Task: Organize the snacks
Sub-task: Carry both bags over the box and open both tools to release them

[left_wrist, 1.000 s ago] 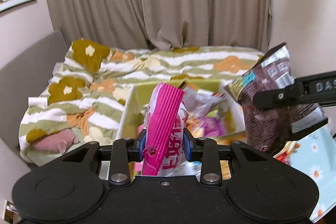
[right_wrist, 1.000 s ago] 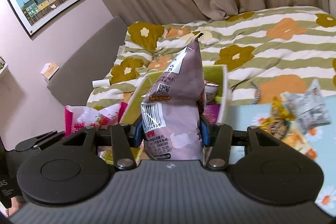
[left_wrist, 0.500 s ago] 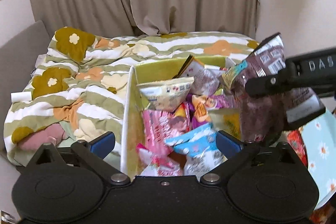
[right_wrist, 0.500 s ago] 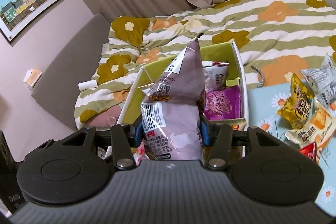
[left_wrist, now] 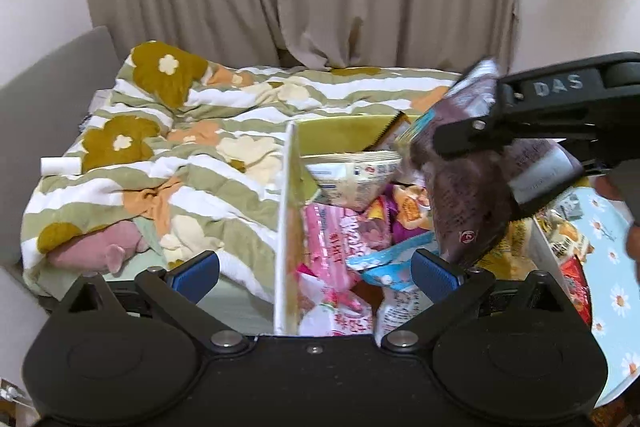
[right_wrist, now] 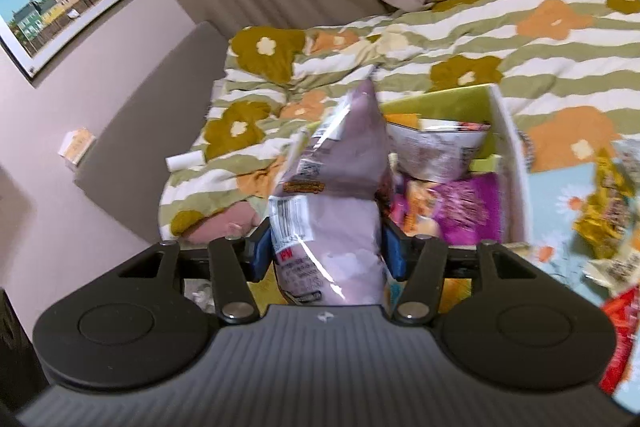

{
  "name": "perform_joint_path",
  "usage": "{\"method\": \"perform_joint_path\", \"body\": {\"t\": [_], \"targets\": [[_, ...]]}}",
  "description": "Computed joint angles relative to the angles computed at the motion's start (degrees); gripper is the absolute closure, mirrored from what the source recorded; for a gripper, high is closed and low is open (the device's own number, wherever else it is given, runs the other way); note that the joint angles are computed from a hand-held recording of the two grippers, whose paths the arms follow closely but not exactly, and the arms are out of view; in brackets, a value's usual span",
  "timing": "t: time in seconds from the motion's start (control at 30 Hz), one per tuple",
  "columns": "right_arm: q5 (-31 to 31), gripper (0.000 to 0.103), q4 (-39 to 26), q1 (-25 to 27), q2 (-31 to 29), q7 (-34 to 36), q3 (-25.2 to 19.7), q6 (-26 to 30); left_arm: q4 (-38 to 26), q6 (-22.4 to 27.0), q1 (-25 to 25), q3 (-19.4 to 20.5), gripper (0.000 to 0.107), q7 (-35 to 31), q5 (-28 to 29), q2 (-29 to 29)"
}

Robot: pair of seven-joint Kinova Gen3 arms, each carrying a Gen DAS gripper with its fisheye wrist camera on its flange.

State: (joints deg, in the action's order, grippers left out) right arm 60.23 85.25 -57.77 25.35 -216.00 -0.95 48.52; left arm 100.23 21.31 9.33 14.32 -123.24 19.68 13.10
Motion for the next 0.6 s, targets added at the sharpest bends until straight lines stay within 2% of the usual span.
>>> {"method": "perform_joint_path", "body": {"t": [0.03,0.07,0.1,0.17,0.33,0.6], "targets": [[0.4,0.023,0.2,0.7,0.3,-0.5,0.1,-1.7,-0.1,0.0,0.4,-0.4,0.004,0.5,-0.5,0.1],[0.7,0.005,0.3,0.9,0.6,-1.5,0.5,-2.7,-0.2,-0.2,1.2,-1.2,0.004,1.6,-1.5,0.2],[1.3,0.000,0.7,0.9,0.8,-2.8,0.9,-3.4,-0.2,-0.4,2.1,-2.0,0.004,2.9,-2.8,0.3],[2.4,0.000,1.5,0.3,1.0,-4.9,1.5,-3.3,-0.2,-0.6,3.3,-3.1,0.004,5.4,-5.1,0.5],[3.0,0.000,2.5,-1.2,0.8,-4.4,0.7,0.8,0.1,0.1,2.8,-2.7,0.004,7.3,-6.1,0.8],[3.2,0.000,3.3,-3.2,-0.6,-3.0,-1.8,9.3,0.8,-0.5,0.8,-0.5,0.004,5.5,-3.8,-0.5]]}}
